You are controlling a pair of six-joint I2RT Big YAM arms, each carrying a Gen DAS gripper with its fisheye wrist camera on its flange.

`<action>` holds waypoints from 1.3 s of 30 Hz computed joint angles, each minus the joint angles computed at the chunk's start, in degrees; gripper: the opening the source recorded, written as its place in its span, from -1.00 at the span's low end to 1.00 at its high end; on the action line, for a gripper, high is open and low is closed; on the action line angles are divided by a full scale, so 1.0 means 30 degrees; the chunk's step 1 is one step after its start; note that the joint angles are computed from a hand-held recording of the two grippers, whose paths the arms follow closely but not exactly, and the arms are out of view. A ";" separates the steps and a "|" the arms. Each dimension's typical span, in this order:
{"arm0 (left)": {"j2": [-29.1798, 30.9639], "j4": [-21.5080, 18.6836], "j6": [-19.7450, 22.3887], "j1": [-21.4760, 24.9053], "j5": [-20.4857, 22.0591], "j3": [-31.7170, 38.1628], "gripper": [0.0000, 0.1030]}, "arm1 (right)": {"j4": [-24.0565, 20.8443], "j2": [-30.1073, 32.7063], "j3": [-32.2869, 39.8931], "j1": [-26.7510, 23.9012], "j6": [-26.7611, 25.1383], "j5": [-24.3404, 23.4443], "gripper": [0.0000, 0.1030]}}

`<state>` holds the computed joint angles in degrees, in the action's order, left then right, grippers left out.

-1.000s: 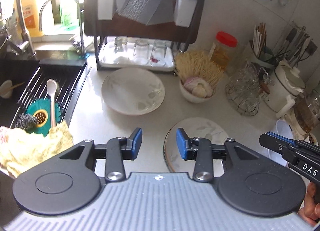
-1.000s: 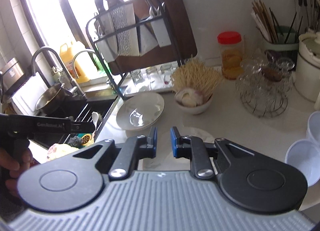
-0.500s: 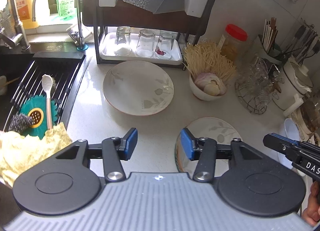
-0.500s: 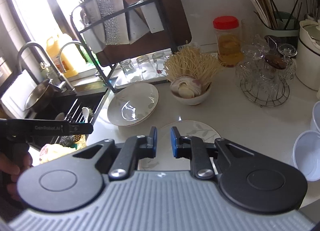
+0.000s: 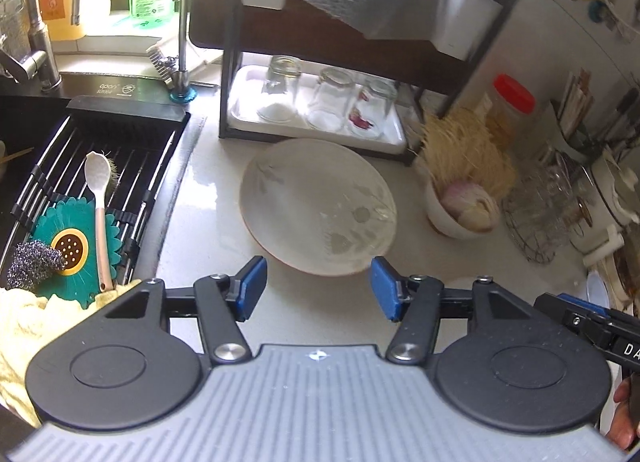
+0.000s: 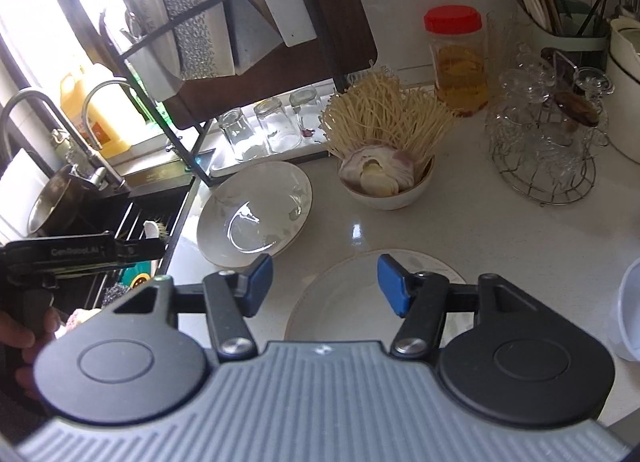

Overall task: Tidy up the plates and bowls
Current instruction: 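Close the left tool on the second leaf-pattern plate's rim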

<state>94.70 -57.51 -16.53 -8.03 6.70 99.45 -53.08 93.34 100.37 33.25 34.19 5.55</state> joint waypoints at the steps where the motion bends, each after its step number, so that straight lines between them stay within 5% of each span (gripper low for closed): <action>1: 0.0147 0.0042 0.0068 0.0182 0.0177 0.0084 0.22 | -0.0044 0.0250 0.0263 -0.0011 0.0069 -0.0044 0.18; 17: 0.4327 -0.1023 0.1384 0.2109 0.2455 0.3662 0.22 | -0.1932 0.5014 0.5605 -0.0110 0.1140 -0.0442 0.17; 36: 1.0642 -0.5322 0.4913 0.2857 0.4318 1.1942 0.19 | -0.5553 1.0832 1.2439 -0.0011 0.2383 -0.0475 0.14; 39: 1.1269 -0.5705 0.5492 0.2837 0.4329 1.2788 0.06 | -0.6010 1.1469 1.3326 -0.0056 0.2359 -0.0580 0.14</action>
<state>128.51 -74.62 -0.06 0.48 19.69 137.82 -71.11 127.75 140.35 33.08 41.27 3.81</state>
